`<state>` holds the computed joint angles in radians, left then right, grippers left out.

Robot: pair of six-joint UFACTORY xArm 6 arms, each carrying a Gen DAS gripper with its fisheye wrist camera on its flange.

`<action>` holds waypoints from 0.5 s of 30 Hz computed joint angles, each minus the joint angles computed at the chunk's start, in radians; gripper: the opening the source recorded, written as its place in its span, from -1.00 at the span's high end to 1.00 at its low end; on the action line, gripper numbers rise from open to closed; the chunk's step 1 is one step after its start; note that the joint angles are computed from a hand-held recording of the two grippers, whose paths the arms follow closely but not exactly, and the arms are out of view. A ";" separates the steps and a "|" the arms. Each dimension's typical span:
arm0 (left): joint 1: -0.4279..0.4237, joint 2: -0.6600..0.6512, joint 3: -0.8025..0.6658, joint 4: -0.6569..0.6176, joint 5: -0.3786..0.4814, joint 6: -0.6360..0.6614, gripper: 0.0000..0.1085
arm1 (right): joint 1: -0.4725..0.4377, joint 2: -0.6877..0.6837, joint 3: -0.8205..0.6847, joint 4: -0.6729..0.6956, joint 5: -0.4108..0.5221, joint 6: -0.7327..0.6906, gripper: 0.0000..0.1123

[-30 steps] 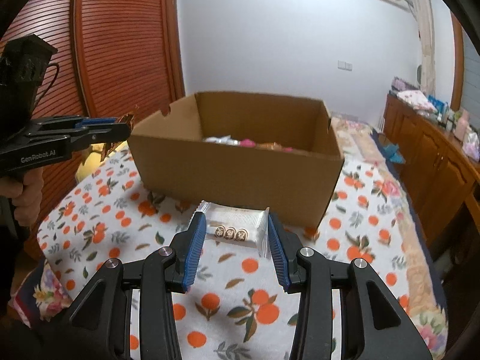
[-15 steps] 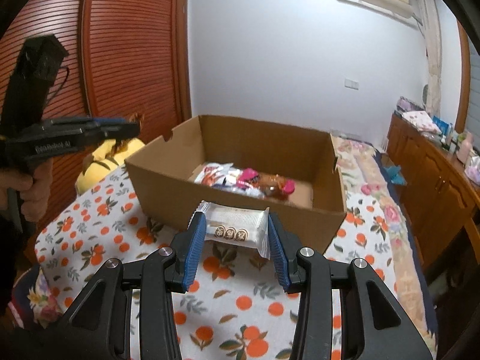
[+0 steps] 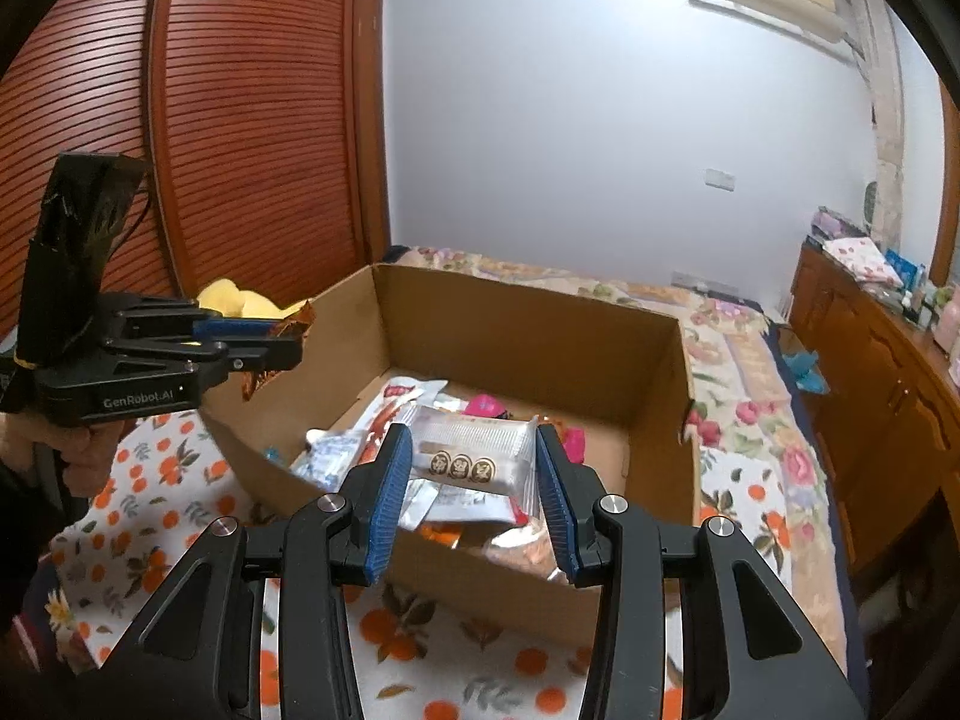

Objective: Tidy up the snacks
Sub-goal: 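Carry the bronze packet and white snack over the box with both tools, then open both tools to drop the packets into the box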

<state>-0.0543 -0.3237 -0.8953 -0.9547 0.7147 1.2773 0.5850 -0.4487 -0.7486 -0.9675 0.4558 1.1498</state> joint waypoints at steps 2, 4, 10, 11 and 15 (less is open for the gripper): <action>-0.013 0.024 -0.023 0.013 -0.015 -0.015 0.65 | -0.021 0.026 -0.011 0.016 -0.027 -0.022 0.26; -0.023 0.046 -0.043 0.026 -0.030 -0.029 0.62 | -0.045 0.057 -0.023 0.039 -0.057 -0.050 0.26; -0.044 0.092 -0.078 0.050 -0.065 -0.063 0.62 | -0.099 0.125 -0.048 0.106 -0.110 -0.117 0.26; -0.044 0.102 -0.083 0.051 -0.069 -0.065 0.60 | -0.102 0.133 -0.052 0.122 -0.106 -0.132 0.26; -0.043 0.115 -0.087 0.041 -0.070 -0.067 0.53 | -0.117 0.167 -0.068 0.169 -0.107 -0.173 0.26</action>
<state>-0.0969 -0.2086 -0.9819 -0.9137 0.6450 1.2099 0.4681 -0.2818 -0.8164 -0.7988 0.3484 0.9770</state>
